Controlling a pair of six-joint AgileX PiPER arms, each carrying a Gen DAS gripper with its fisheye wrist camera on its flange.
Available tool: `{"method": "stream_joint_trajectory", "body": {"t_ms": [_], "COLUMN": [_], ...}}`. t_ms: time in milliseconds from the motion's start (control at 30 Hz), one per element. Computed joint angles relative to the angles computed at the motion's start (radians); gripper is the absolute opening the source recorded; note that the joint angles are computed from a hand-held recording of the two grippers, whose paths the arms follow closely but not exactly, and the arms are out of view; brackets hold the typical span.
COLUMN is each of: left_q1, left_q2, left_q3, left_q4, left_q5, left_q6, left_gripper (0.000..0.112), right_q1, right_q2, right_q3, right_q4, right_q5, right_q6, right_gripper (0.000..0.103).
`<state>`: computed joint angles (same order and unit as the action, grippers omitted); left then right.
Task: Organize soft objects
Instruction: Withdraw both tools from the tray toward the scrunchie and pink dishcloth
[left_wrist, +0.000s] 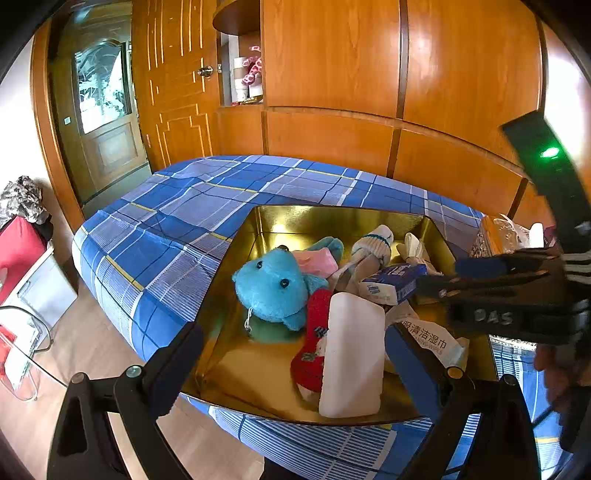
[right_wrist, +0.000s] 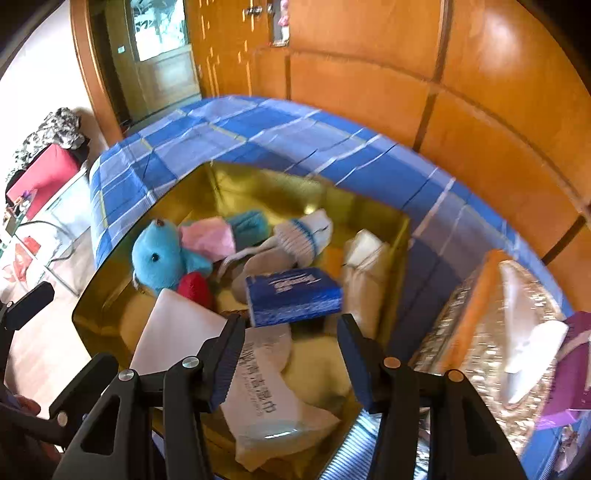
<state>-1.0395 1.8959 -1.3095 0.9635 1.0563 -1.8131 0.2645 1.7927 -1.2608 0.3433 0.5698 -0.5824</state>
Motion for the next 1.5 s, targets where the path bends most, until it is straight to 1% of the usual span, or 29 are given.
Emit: {"method": "stream_joint_trajectory", "body": {"t_ms": [367,567,667,733,833,933,1067,1200,1333,1367,1433,1500], "left_q1": [-0.015,-0.021,-0.025,-0.031,-0.039,-0.052,-0.073,-0.081,-0.082,-0.080,-0.075,-0.071], "left_q2": [0.019,0.020,0.023,0.029,0.031,0.028,0.012,0.027,0.064,0.078,0.097,0.122], "left_q3": [-0.030,-0.035,-0.039,-0.046,-0.051,-0.056,-0.058,-0.113,-0.205,-0.240,-0.295,-0.353], "left_q4": [-0.001,0.004,0.007,0.012,0.017,0.039,0.082,0.076,0.038,0.018,-0.022,-0.075], "left_q5": [0.011,0.007,0.005,0.011,-0.006,-0.024,-0.058,-0.109,-0.162,-0.189,-0.240,-0.273], "left_q6": [0.026,0.020,0.029,0.035,0.044,0.050,0.050,0.124,0.245,0.295,0.379,0.468], "left_gripper": [0.099,0.099,0.099,0.099,0.099,0.099,0.099,0.099,0.099,0.099,0.099,0.099], "right_q1": [-0.045,-0.099,-0.169,-0.220,-0.332,-0.485,-0.693,-0.883,-1.065,-1.106,-1.191,-1.242], "right_q2": [-0.163,-0.259,-0.304,-0.321,-0.333,-0.321,-0.267,-0.151,0.012,0.059,0.178,0.292], "right_q3": [0.161,0.235,0.266,0.271,0.265,0.244,0.194,0.073,-0.137,-0.210,-0.393,-0.568], "right_q4": [0.037,0.164,0.283,0.345,0.447,0.532,0.552,0.474,0.395,0.375,0.363,0.322], "right_q5": [-0.152,-0.208,-0.210,-0.191,-0.133,-0.051,0.034,0.103,0.194,0.223,0.315,0.370], "right_q6": [-0.040,-0.176,-0.306,-0.366,-0.467,-0.547,-0.560,-0.464,-0.314,-0.258,-0.152,-0.032], "right_gripper": [0.055,0.055,0.055,0.055,0.055,0.055,0.055,0.055,0.055,0.055,0.055,0.055]}}
